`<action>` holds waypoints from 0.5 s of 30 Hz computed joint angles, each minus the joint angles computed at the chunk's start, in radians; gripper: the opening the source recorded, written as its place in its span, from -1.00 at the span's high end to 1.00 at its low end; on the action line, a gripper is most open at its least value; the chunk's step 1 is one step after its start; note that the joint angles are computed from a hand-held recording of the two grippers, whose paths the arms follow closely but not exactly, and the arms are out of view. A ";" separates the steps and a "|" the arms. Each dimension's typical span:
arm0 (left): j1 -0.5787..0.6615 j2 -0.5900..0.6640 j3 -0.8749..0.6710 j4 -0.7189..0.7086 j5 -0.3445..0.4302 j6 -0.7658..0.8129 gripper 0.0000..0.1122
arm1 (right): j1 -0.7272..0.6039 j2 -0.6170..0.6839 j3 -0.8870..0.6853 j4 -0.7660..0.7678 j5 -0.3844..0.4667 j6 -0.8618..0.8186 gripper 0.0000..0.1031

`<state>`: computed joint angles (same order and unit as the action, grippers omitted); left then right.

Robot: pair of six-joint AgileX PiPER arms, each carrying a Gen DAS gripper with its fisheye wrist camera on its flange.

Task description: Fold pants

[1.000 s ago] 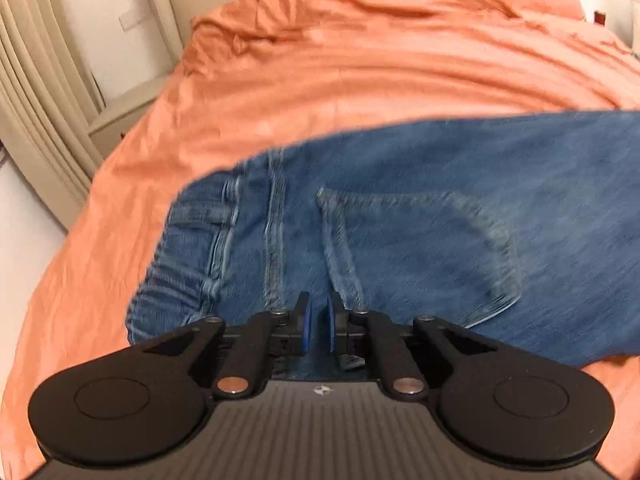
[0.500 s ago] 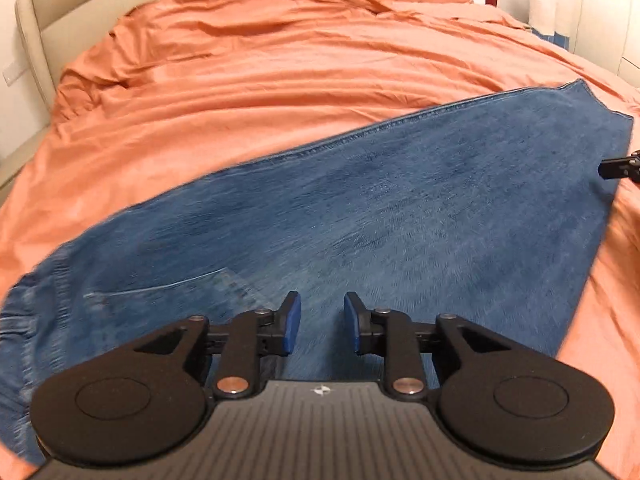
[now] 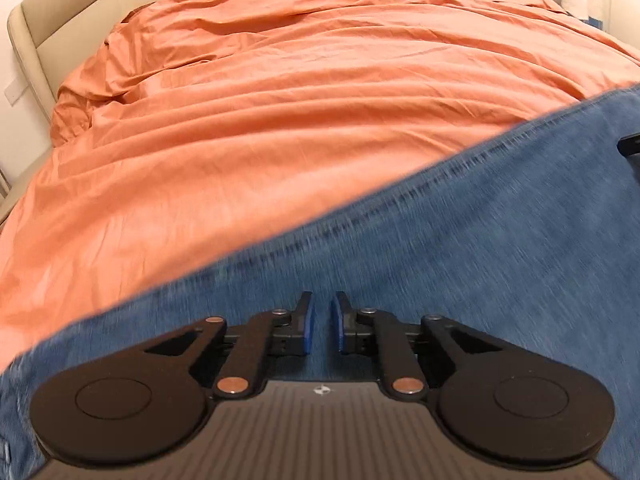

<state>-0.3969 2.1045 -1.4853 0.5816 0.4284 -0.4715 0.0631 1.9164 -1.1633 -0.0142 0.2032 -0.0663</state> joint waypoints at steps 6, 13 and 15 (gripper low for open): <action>-0.004 0.115 -0.153 0.007 0.044 -0.003 0.90 | -0.007 0.161 -0.240 -0.020 0.097 0.013 1.00; -0.045 0.131 -0.236 0.091 0.145 -0.069 0.90 | -0.022 0.216 -0.359 0.038 0.170 -0.046 1.00; -0.061 0.087 -0.207 0.103 0.133 -0.087 0.80 | -0.050 0.168 -0.325 0.152 0.173 -0.148 1.00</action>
